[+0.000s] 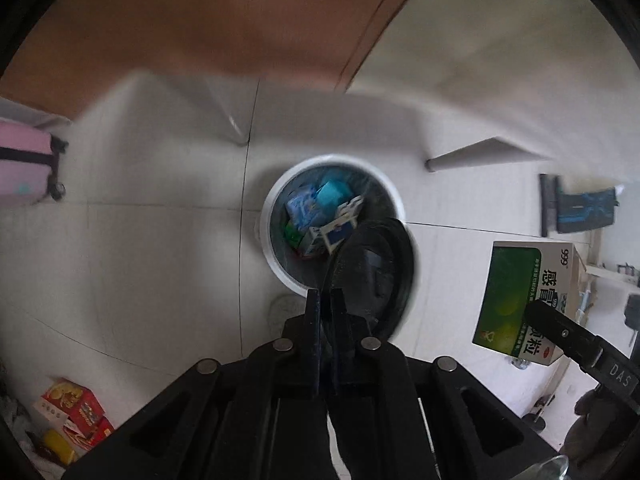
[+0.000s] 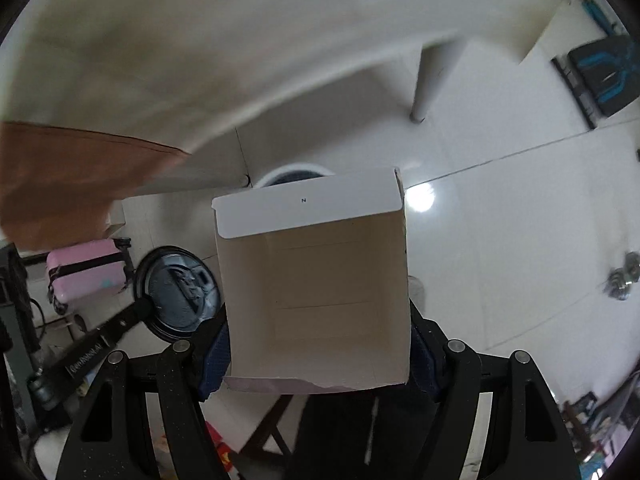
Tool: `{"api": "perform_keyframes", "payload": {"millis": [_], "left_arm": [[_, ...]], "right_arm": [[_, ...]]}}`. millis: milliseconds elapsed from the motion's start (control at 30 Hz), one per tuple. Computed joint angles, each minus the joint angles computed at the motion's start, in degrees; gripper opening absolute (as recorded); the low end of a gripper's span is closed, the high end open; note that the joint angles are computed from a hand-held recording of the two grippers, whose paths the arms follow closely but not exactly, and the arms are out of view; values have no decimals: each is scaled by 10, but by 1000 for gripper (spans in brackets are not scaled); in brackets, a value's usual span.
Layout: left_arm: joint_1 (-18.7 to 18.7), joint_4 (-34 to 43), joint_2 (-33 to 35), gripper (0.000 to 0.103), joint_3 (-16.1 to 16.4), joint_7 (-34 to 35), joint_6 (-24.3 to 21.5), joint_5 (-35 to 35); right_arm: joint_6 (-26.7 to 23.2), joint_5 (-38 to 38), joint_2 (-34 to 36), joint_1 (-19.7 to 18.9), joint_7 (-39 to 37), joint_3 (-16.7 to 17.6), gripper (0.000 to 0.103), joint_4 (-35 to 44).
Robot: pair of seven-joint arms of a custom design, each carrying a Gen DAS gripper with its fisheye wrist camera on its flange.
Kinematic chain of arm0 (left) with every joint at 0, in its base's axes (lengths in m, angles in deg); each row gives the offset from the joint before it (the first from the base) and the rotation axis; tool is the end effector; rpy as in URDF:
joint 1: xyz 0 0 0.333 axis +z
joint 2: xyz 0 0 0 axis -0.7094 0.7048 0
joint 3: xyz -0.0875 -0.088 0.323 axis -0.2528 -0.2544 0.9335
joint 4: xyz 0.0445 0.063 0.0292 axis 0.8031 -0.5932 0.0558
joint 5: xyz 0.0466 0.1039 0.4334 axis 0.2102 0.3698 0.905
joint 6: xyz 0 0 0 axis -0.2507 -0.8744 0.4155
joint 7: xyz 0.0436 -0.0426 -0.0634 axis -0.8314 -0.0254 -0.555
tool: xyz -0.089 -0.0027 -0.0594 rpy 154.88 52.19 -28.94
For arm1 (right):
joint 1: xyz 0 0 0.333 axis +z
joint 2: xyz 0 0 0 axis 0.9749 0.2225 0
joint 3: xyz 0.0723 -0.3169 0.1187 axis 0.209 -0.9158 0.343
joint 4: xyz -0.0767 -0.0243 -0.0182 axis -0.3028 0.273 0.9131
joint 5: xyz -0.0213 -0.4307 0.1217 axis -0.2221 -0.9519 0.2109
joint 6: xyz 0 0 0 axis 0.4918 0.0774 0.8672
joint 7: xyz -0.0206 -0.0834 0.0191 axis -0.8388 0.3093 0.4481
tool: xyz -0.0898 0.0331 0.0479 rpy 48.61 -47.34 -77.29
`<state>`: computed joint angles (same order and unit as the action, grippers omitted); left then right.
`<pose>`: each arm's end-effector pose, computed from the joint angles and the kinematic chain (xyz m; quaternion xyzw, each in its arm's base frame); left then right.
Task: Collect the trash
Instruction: 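Carry lid and white box to the bin and release them inside, then lift both open tools from the bin back over the table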
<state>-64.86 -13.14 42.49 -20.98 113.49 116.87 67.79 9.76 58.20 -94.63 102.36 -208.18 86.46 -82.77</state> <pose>0.6017 -0.3365 0.6636 0.3918 -0.9144 -0.0355 0.0958 0.3671 0.3043 0.7236 -0.1844 0.9736 0.0956 0.0946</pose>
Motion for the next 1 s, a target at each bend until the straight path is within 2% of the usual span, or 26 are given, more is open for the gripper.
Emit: {"api": "perform_keyframes", "payload": {"millis": [67, 167, 233, 267, 300, 333, 367, 533, 700, 833, 1000], "left_arm": [[-5, -77, -8, 6, 2, -7, 43, 15], [0, -162, -24, 7, 3, -3, 108, 28], [0, -209, -31, 14, 2, -4, 153, 42], [3, -221, -33, 35, 2, -4, 168, 42], [5, -239, -37, 69, 2, -4, 188, 41], [9, -253, -40, 92, 3, -1, 207, 43], [11, -266, -45, 95, 3, -2, 225, 42], [25, -295, -65, 96, 6, 11, 260, 56], [31, -318, -96, 97, 4, 16, 303, 71], [35, -314, -107, 97, 2, 20, 295, 66], [39, -308, -125, 97, -2, 29, 275, 50]], "right_arm": [[80, 15, -17, 3, -13, -3, 76, -85], [167, 31, -22, 11, -39, -10, 80, -166], [236, 53, -11, 21, -70, -18, 83, -214], [257, 57, -7, 24, -81, -19, 94, -228], [276, 65, 2, 29, -97, -23, 101, -240], [287, 70, 10, 33, -108, -24, 103, -248], [289, 74, 14, 35, -115, -26, 103, -252], [242, 63, 39, 35, -133, -22, 103, -235], [154, 45, 59, 31, -148, -20, 103, -190], [71, 20, 71, 25, -144, -12, 103, -142], [29, 14, 65, 21, -135, -9, 103, -118]]}}
